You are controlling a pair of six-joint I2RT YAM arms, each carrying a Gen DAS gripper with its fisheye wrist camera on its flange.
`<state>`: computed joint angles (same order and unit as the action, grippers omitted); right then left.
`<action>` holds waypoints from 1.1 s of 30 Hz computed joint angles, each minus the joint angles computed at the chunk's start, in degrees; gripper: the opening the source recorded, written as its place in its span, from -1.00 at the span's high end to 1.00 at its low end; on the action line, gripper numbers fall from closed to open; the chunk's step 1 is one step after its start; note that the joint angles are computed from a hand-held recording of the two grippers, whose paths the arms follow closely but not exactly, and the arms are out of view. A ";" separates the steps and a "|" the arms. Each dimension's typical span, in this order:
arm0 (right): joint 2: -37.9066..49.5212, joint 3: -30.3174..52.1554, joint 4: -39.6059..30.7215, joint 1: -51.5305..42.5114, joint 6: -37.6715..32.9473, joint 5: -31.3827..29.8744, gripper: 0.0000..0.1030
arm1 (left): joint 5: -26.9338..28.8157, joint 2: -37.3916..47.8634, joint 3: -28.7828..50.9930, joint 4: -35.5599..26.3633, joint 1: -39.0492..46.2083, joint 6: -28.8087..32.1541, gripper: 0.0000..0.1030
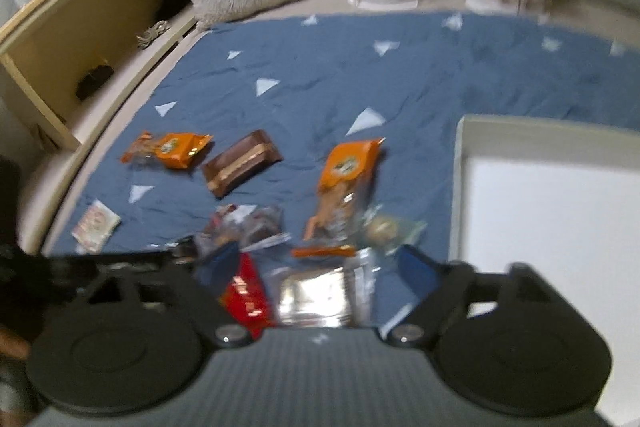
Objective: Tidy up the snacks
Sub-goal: 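Move the left tool down over the silver-wrapped square cake, then close the left tool on the silver-wrapped square cake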
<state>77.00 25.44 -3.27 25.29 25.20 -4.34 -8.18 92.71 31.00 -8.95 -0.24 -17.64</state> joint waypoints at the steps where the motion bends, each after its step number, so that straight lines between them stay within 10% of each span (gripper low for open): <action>1: 1.73 1.01 -0.14 -0.05 0.75 -0.58 -0.47 | -0.06 0.50 0.16 -0.28 -0.04 -0.34 -1.00; 21: 21.87 11.22 -4.04 6.29 -0.97 2.95 -0.36 | 7.01 -4.75 -4.10 0.70 8.34 7.18 -0.97; 33: 24.40 13.49 -5.71 6.20 -2.41 2.78 -0.32 | 11.34 -3.36 -2.83 -0.03 7.89 1.68 -0.29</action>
